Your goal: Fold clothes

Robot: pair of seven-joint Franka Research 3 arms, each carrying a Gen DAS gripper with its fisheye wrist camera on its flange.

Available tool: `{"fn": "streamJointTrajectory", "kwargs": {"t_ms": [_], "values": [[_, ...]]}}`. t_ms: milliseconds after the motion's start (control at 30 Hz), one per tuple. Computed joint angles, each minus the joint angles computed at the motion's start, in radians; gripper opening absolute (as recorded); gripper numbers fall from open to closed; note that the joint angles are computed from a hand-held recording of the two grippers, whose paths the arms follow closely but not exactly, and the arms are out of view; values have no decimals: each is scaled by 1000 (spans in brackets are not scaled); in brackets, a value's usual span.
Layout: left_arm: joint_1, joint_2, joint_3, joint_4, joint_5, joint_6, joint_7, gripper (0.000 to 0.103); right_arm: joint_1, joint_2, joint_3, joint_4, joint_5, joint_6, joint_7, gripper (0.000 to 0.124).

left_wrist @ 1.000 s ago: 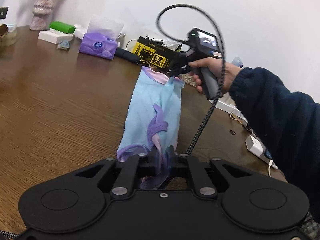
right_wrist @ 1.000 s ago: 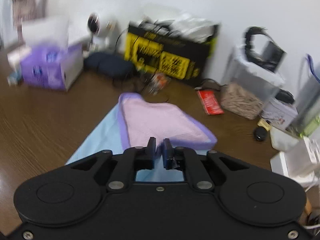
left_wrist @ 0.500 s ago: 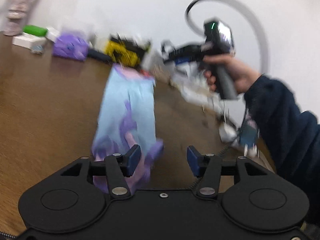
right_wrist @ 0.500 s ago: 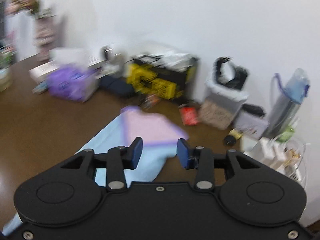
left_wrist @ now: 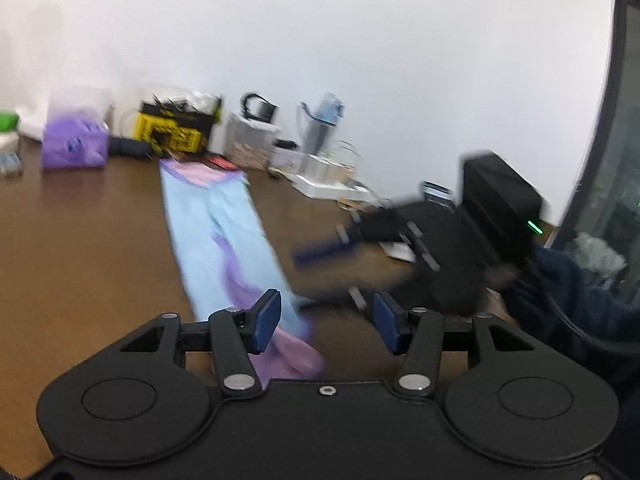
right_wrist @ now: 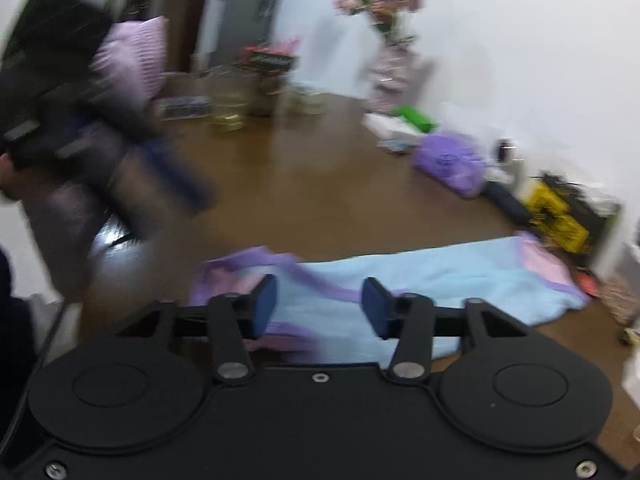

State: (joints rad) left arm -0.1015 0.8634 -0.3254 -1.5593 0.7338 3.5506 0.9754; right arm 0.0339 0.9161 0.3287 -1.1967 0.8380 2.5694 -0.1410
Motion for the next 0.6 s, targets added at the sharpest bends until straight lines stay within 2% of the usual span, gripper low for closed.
{"fn": "streamJointTrajectory", "kwargs": {"t_ms": [67,100,133,167,200,267,300,367,400,433,467,500,567,600], "values": [[-26,44,6,112,16,-116,-3,51,55,29,-66,57,-84,-41,102,34],[-74,68,47,180,5,-188,3,51,60,29,-71,57,-104,-42,113,34],[-120,91,79,234,-74,-257,80,51,68,18,-82,38,-130,-36,119,33],[-131,98,84,253,-82,-290,94,51,58,-7,-73,-6,-129,-13,106,33],[-136,104,82,267,-91,-322,115,51,48,-20,-69,-30,-129,-9,109,33],[-106,121,12,278,-88,-406,213,51,32,-45,-64,-72,-123,-3,122,35],[-108,125,0,282,-112,-442,269,51,18,-62,-56,-103,-109,12,118,35],[-154,107,62,263,-94,-458,250,51,-29,-117,-8,-208,-52,76,17,38],[-195,84,123,226,-123,-418,237,51,-40,-124,6,-226,-28,94,-14,42],[-210,70,151,203,-82,-394,180,51,-51,-130,19,-241,-3,111,-45,45],[-206,62,144,187,-99,-392,194,51,-79,-138,52,-259,48,124,-92,53],[-180,47,103,154,-134,-399,233,51,-106,-146,81,-276,105,134,-142,57],[-171,47,86,145,-155,-396,264,51,-103,-149,67,-276,134,101,-149,57],[-185,34,106,122,-160,-376,266,52,-94,-154,49,-277,128,70,-136,57]]}}
